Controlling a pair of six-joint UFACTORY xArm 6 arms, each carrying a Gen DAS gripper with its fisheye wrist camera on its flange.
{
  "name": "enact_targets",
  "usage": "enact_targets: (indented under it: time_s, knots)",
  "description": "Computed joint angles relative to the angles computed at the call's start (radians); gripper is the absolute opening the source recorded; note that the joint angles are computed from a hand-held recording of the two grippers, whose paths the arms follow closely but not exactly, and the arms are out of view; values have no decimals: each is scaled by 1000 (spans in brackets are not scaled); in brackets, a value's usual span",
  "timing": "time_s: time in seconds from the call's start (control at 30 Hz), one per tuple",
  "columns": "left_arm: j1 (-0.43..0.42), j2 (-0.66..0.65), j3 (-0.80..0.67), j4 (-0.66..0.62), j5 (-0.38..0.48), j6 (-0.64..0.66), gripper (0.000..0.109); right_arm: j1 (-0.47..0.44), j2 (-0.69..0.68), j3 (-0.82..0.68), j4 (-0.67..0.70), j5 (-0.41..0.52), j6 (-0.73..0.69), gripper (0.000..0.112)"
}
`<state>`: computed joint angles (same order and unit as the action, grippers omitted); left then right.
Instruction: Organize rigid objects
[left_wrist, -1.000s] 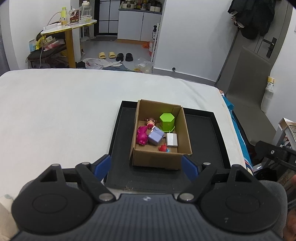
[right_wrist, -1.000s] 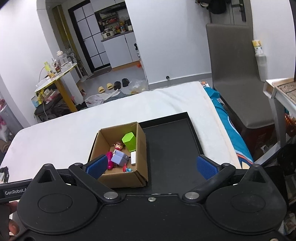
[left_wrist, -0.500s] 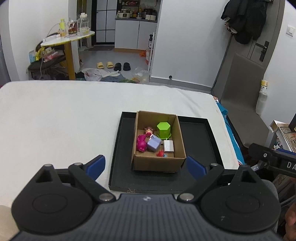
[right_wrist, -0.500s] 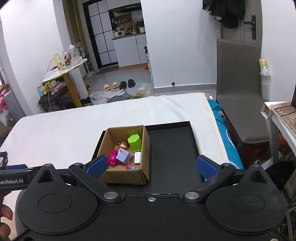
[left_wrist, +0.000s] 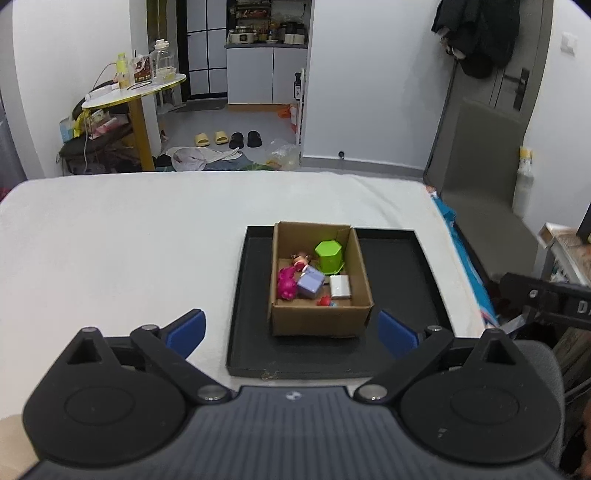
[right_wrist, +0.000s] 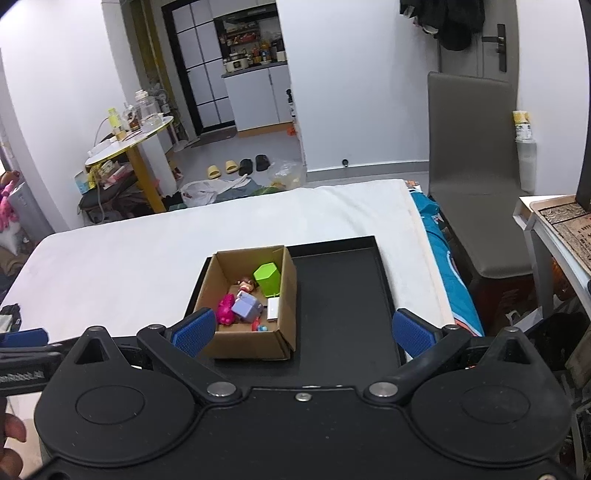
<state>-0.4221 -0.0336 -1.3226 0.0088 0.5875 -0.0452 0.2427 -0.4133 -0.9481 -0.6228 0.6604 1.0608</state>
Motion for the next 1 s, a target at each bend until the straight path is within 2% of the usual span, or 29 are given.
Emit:
enact_targets:
  time_s: [0.07, 0.17, 0.7, 0.87, 1.0]
  knots:
    - [6, -1, 3, 7, -1, -25, 99, 5, 1, 1, 4, 1, -8, 103]
    - [18, -2, 5, -36, 0, -13, 99, 6, 6, -1, 24, 1, -22, 103]
    - [27, -22, 36, -60, -4, 22, 99, 22, 22, -1, 44, 3, -30, 103]
    - [23, -26, 39, -147, 5, 92, 99, 19, 20, 4, 57, 3, -43, 103]
    - [15, -32, 49, -105, -4, 72, 99, 17, 22, 1, 62, 3, -47, 103]
